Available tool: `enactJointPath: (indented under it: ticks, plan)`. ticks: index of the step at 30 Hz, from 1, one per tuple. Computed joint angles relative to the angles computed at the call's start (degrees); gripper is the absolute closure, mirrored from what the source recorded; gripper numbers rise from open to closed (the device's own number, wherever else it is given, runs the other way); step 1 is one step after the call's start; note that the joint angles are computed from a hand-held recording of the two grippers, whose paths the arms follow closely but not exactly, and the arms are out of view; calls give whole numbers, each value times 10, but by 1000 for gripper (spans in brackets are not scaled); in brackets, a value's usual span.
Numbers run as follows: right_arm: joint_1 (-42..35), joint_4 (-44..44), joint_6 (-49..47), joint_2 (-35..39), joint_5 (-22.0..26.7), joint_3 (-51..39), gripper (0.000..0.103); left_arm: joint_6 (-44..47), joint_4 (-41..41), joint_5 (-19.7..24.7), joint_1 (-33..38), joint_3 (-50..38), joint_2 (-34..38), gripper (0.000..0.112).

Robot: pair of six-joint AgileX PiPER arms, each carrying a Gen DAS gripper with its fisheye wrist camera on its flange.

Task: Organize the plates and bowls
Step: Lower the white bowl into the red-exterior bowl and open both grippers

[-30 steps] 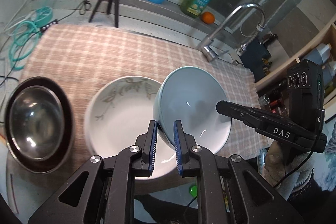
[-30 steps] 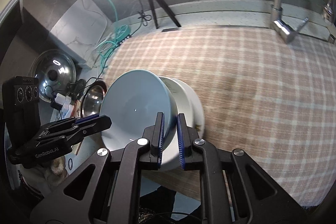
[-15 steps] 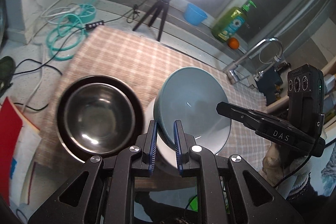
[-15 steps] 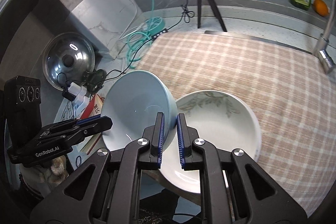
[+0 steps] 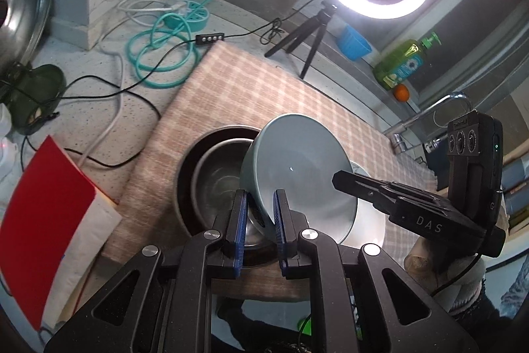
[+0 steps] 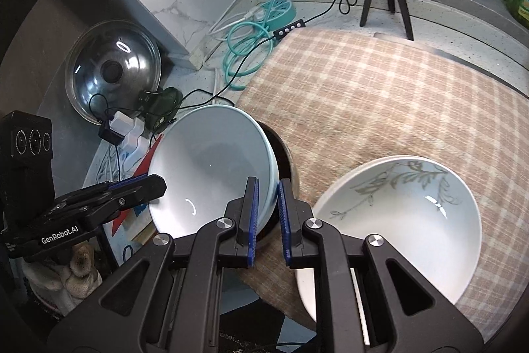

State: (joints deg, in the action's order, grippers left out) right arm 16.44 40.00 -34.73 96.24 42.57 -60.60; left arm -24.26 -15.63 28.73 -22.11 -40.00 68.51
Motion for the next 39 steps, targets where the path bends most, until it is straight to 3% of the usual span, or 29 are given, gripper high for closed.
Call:
enactJointPath:
  ticks: [16, 39]
  plan:
    - [58, -55, 65, 68, -30, -34, 91, 176, -135, 9, 81, 31, 34, 98]
    - [76, -98, 97, 84, -33, -53, 91, 207, -164, 8, 91, 34, 52, 98]
